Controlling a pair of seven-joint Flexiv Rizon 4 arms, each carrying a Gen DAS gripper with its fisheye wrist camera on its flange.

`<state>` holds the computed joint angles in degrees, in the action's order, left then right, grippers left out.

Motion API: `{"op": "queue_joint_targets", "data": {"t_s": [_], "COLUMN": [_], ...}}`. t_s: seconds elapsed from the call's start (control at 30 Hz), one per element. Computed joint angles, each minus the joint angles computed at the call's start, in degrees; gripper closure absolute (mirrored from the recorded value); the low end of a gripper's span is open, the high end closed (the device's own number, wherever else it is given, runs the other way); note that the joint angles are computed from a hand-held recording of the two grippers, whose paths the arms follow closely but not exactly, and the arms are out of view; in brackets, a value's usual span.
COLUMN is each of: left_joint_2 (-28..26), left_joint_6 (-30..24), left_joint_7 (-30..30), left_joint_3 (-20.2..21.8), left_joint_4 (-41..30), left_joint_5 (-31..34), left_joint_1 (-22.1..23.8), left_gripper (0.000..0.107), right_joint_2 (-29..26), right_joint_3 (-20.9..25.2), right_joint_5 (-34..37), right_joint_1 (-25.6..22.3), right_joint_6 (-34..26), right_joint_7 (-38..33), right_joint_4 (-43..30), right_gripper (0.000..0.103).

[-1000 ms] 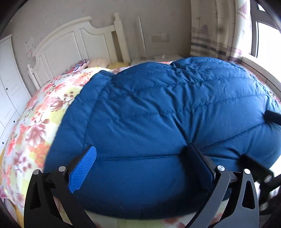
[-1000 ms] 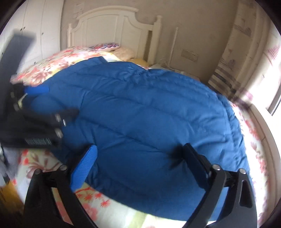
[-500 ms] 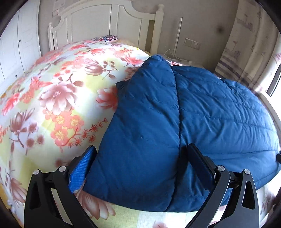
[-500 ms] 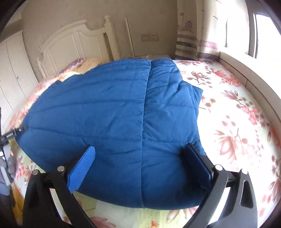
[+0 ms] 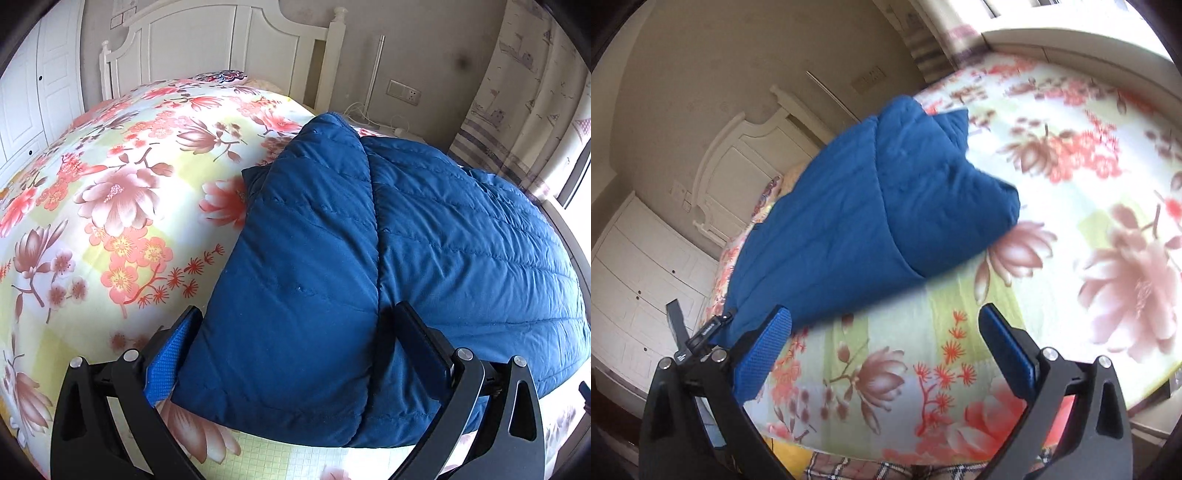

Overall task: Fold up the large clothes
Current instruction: 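Lift the folded jacket edge with the right gripper while the left gripper presses the jacket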

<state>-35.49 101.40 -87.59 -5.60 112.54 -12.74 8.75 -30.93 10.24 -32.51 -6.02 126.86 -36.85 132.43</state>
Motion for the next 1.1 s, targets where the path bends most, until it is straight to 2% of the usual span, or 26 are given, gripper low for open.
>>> {"op": "queue_joint_targets", "data": {"t_s": [0.13,0.23,0.27,0.3,0.37,0.4,0.43,0.47,0.5,0.53,0.57,0.63,0.67,0.7,0.77,0.8,0.9,1.0,1.03,1.07,1.1], "left_joint_2": [0.0,0.0,-0.1,0.0,0.0,0.0,0.0,0.0,0.0,0.2,0.3,0.8,1.7,2.9,4.5,4.4,0.6,-2.2,-3.3,-4.5,-5.8], "left_joint_6": [-0.1,-0.2,-0.2,-0.2,-0.4,-0.5,-0.6,-0.6,-0.4,-0.2,-0.3,-2.8,-3.8,-3.6,-2.1,-2.6,-11.4,-14.7,-15.0,-16.8,-18.6], "left_joint_7": [0.0,0.1,0.1,0.1,0.2,0.2,0.2,0.1,0.4,0.3,-0.3,-2.4,-1.3,-1.0,-0.4,0.0,0.5,0.3,-0.8,-4.2,-5.1], "left_joint_3": [-0.7,-1.5,-1.8,-2.0,-2.3,-2.3,-2.3,-2.4,-2.1,-0.2,3.7,12.5,14.8,15.2,12.4,12.5,18.4,16.5,17.9,21.2,24.6], "left_joint_4": [0.1,0.1,0.2,0.2,0.2,0.2,0.2,0.2,0.4,0.3,-0.1,-1.2,-1.2,-1.0,-1.6,-3.5,-13.9,-19.7,-20.9,-22.6,-23.6], "left_joint_5": [0.2,0.4,0.5,0.5,0.6,0.6,0.5,0.6,0.1,-0.3,-0.5,0.1,-0.9,-1.6,-1.2,-0.9,-0.3,2.5,4.1,7.6,7.8], "left_joint_1": [0.7,1.4,1.7,1.9,2.1,2.0,2.0,2.1,1.7,-0.2,-3.8,-11.8,-14.7,-16.1,-15.3,-16.4,-24.4,-26.5,-28.7,-31.8,-34.9], "left_gripper": [0.008,0.008,0.008,0.008,0.008,0.008,0.008,0.008,0.008,0.008,0.008,0.01,0.01,0.01,0.009,0.009,0.009,0.009,0.009,0.009,0.009], "right_joint_2": [-4.6,-6.7,-7.0,-7.3,-8.8,-9.9,-11.9,-14.6,-17.1,-18.3,-18.5,-17.7,-17.1,-16.3,-15.3,-15.1,-13.1,-11.4,-10.8,-10.5,-10.2], "right_joint_3": [1.3,-0.4,-3.2,-4.7,-6.1,-4.4,-2.3,0.2,3.2,5.2,5.4,3.6,2.8,1.8,0.3,-0.3,-3.5,-5.5,-6.0,-6.2,-6.3], "right_joint_5": [-1.9,4.9,7.8,14.5,18.2,18.7,16.6,11.8,8.7,7.5,6.7,5.4,4.7,5.0,4.5,3.5,3.0,3.2,3.8,4.1,4.2], "right_joint_1": [-0.4,4.6,8.2,11.9,14.4,13.2,10.5,6.5,2.7,0.6,0.1,0.5,0.6,1.0,0.7,0.1,0.3,0.7,1.0,1.2,1.0], "right_joint_6": [-1.1,-5.0,-5.7,-7.5,-7.1,-5.4,-1.9,3.6,7.9,9.9,12.4,16.9,18.9,20.4,23.0,24.2,26.6,27.6,27.4,27.2,27.1], "right_joint_7": [3.8,7.2,8.4,6.6,4.6,2.8,4.7,9.5,11.4,11.4,11.3,10.7,10.1,9.4,9.8,10.6,9.7,8.0,7.1,6.7,6.6], "right_joint_4": [-7.2,-13.7,-15.3,-17.4,-20.1,-21.1,-21.5,-21.8,-22.2,-22.2,-21.4,-19.4,-18.0,-16.4,-13.8,-12.9,-9.0,-6.3,-5.6,-5.3,-5.1], "right_gripper": [0.002,0.002,0.002,0.002,0.003,0.016,0.035,0.058,0.067,0.07,0.074,0.078,0.078,0.078,0.078,0.078,0.078,0.078,0.078,0.078,0.078]}}
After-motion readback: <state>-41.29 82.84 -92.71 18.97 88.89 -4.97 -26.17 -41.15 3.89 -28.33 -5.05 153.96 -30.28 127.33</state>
